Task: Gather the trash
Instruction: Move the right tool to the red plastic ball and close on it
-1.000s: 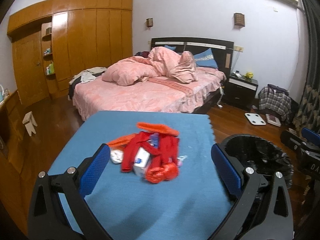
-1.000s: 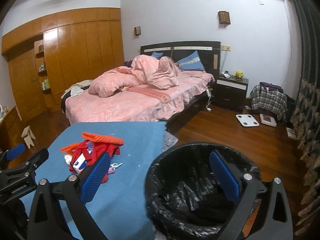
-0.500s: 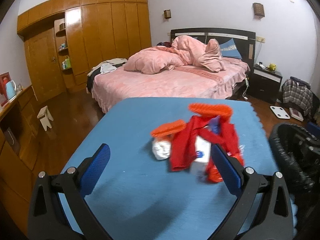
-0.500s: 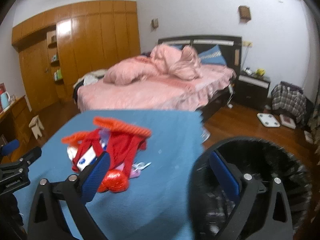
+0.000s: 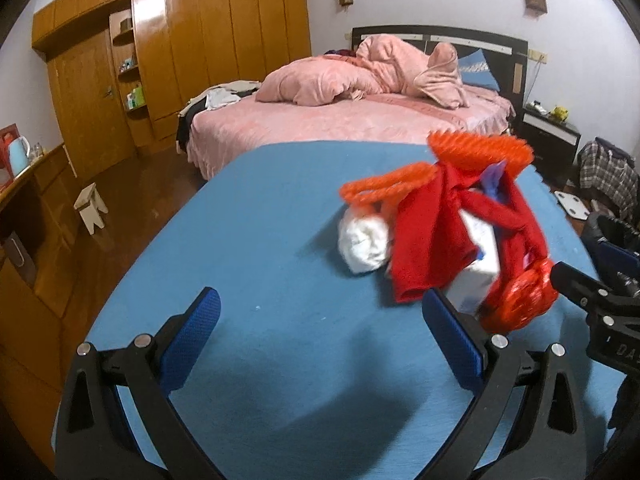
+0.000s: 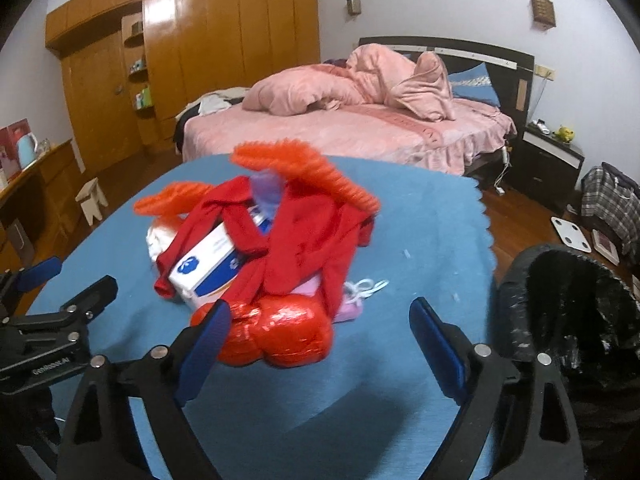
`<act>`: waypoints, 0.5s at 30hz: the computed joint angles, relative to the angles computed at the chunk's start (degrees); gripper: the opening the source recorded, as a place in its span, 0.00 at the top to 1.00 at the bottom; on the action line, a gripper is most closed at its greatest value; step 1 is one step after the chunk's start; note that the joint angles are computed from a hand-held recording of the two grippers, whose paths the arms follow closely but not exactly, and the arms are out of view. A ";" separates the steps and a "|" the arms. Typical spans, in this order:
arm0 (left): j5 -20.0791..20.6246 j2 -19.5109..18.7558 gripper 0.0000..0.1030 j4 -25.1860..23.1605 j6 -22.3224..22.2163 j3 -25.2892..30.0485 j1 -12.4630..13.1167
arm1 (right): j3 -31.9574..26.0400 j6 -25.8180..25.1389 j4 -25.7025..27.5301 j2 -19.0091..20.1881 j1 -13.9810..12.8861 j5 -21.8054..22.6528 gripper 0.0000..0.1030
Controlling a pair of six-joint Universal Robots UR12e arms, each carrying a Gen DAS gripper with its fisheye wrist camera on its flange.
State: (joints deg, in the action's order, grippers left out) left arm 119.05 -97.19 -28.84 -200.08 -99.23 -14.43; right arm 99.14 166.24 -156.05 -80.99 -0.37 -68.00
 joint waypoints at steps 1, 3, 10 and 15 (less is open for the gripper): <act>0.03 0.12 0.05 -0.28 -0.16 -0.20 0.18 | -0.08 -0.74 0.67 0.10 0.29 0.00 0.14; -0.02 0.39 0.05 -0.87 -0.60 -0.53 0.44 | -0.37 -1.81 1.74 0.37 0.68 -0.31 0.14; -0.38 0.67 0.05 -0.95 -0.58 -0.84 0.76 | -1.39 -3.79 6.68 1.20 1.98 -1.79 0.15; -1.06 0.36 0.05 -1.51 -0.73 -0.23 0.71 | -2.00 -5.89 10.82 1.21 0.98 3.06 0.51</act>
State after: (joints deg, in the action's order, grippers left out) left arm 117.99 -96.84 -30.35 -200.81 -99.46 -13.72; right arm 97.14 160.35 -145.23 -79.77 0.61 -64.93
